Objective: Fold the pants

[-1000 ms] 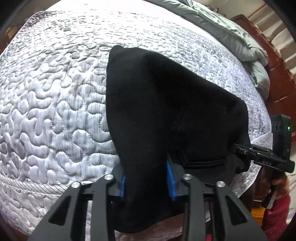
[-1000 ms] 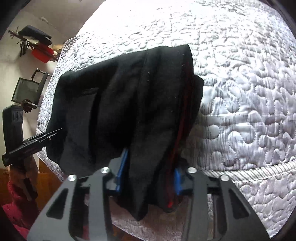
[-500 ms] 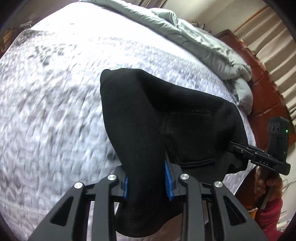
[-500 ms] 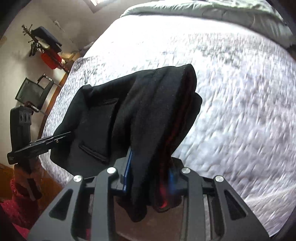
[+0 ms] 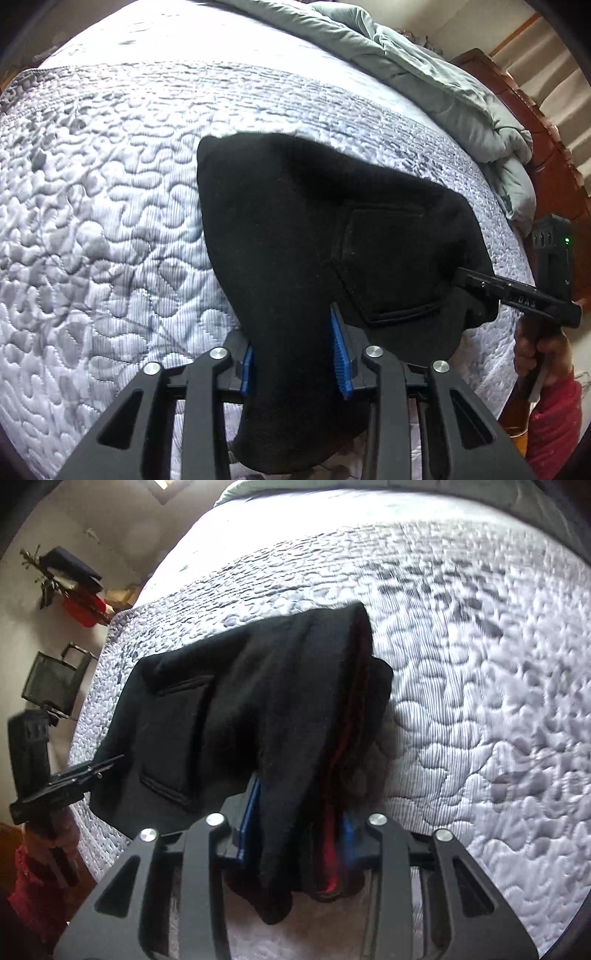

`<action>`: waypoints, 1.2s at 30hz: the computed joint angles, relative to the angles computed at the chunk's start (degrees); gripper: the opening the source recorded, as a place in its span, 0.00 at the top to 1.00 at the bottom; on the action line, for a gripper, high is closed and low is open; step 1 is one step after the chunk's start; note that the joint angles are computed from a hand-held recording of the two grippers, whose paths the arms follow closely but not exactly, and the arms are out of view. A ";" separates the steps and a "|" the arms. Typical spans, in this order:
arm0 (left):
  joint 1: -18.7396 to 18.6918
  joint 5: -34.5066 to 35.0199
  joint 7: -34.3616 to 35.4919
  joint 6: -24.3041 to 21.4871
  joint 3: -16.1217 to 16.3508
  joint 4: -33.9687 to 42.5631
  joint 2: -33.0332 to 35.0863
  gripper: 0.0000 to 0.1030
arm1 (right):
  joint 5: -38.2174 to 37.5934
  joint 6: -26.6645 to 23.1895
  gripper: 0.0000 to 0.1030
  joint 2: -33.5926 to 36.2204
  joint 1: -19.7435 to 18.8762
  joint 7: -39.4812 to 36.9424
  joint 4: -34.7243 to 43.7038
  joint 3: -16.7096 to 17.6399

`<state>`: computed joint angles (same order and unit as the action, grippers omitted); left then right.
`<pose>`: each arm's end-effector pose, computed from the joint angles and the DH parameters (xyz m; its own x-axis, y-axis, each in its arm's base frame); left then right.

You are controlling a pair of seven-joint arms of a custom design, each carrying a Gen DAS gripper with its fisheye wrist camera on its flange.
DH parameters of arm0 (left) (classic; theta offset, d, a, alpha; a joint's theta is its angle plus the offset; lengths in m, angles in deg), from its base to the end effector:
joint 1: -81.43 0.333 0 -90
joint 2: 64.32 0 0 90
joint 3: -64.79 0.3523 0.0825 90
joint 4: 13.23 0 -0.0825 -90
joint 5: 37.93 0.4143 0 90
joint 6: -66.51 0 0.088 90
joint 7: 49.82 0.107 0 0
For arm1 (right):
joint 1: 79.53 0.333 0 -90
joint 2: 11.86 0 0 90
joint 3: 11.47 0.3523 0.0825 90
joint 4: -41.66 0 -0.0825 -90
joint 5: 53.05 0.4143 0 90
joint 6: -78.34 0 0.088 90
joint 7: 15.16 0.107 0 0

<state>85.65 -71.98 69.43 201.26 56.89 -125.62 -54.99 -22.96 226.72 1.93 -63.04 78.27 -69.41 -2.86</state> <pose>0.6437 -0.0458 0.4384 -0.2450 -0.8938 0.3756 -0.9328 0.1117 -0.3425 0.6159 0.2714 0.4227 0.0409 -0.8873 -0.4594 -0.9599 0.0928 -0.2647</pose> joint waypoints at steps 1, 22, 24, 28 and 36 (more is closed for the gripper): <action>0.07 0.01 0.73 0.40 0.00 -0.47 -0.10 0.62 | 1.68 0.41 0.57 -0.16 -0.55 -1.50 -0.62 0.46; -1.99 3.65 -1.12 11.39 1.52 -11.79 -6.67 0.35 | 3.31 8.78 0.32 -6.34 2.71 1.88 -11.85 -1.69; -2.20 6.97 -4.18 10.95 1.77 -12.15 -7.97 0.35 | -3.44 7.53 0.32 -6.93 3.47 8.29 -11.38 -2.43; -2.99 16.83 -11.24 12.22 1.95 -15.40 -12.83 0.17 | -24.90 0.38 0.15 -10.37 5.71 28.33 -10.32 -4.15; -4.96 21.37 -18.07 14.69 2.36 -22.52 -21.93 0.06 | -37.51 -8.80 0.11 -16.97 7.28 41.54 -12.18 -0.29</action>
